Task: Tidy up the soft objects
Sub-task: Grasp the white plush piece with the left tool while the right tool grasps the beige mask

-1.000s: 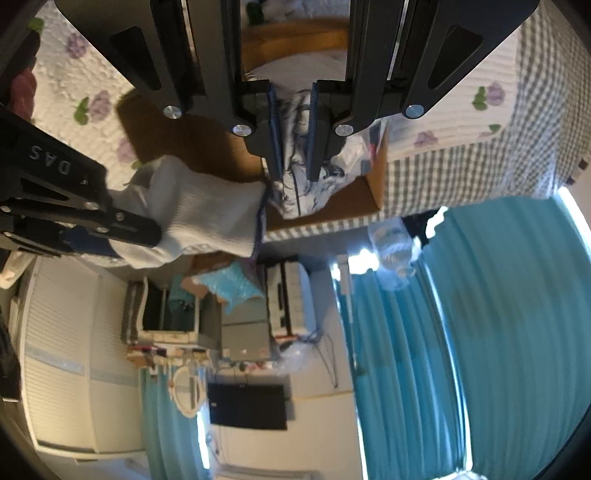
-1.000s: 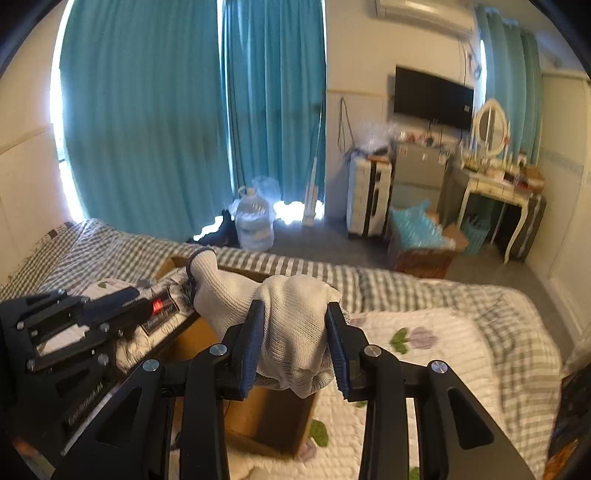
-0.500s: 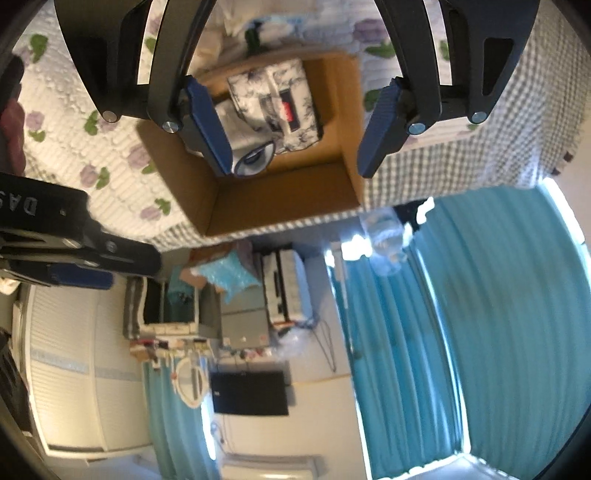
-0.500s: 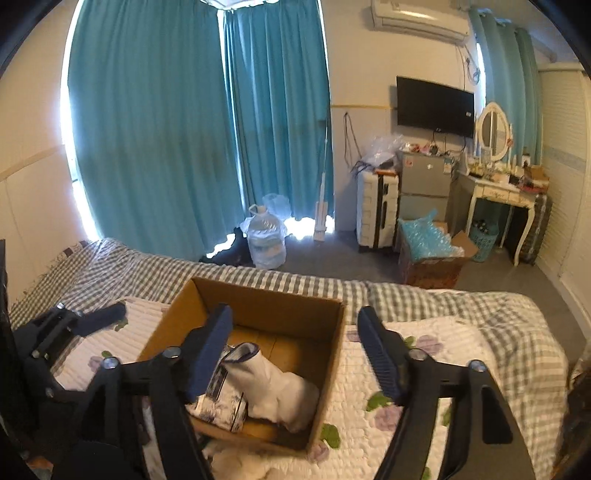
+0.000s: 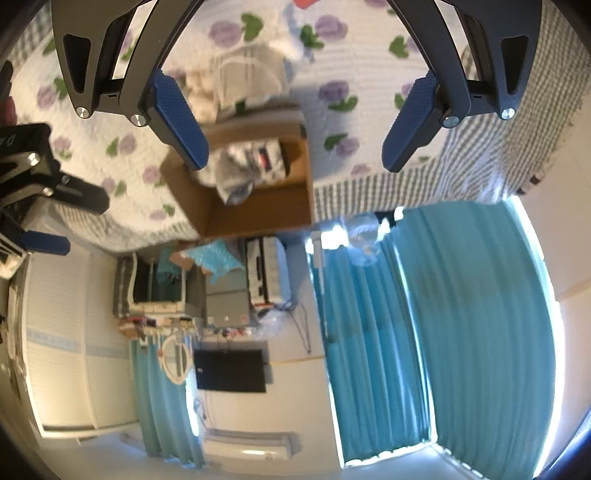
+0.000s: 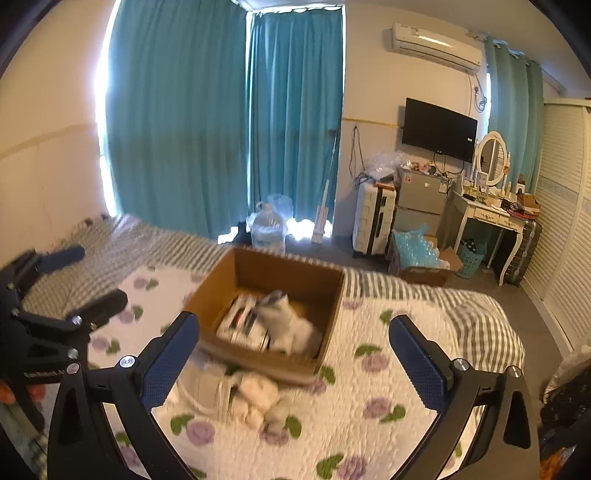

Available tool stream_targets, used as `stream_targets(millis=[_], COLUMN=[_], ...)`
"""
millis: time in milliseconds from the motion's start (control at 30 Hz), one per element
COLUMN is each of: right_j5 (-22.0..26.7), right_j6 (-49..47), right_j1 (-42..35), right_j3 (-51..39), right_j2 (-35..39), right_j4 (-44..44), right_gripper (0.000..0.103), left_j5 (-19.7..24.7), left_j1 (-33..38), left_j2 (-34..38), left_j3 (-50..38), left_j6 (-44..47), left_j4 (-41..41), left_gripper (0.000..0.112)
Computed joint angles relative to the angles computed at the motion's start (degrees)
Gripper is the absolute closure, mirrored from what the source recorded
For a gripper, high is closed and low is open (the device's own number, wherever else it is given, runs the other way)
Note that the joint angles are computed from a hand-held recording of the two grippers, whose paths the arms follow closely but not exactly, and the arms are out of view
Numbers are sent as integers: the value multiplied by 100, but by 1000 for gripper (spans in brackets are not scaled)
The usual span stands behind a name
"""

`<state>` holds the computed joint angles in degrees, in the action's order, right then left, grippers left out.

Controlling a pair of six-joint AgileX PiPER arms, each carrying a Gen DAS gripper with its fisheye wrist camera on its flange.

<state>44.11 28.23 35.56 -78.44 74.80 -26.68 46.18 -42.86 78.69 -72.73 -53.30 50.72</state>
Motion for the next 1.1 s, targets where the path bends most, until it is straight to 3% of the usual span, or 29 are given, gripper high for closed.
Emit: stream_targets(millis=[133,400,600,700,833,933,1100], right_j5=[-350,-1429,-1670,-1733,-1688,-1625,-1499], right_j6=[1109,1777,1943,1722,1822,1952,2043], right_j1=[491,283,91,-45,15,115,321], right_j3=[998,1941,2114,2063,2062,2052,1959], right_j2=[-45,716,1136,1216,1259,1257,1218], right_j4=[-825,-877,-827,-486,-587,-728,-816], right_gripper=[0,0,0,0,0,0,0], left_j5=[-241,-860,-1503,-1797,-2341,-2222,-2118], left_j1=[133,534,856,1022,1318,1219,1345], left_j2=[4,822,1329,1406,1483,1378,804], left_j3=[646,1687,1872,1854,1856,1851,2026], left_j6=[-470,-2097,-1850,-1230,77,136,-12], left_j4=[-84,731,323,-309,-1595,-1606,-1429], left_gripper=[16,16,18,36,75,81,82])
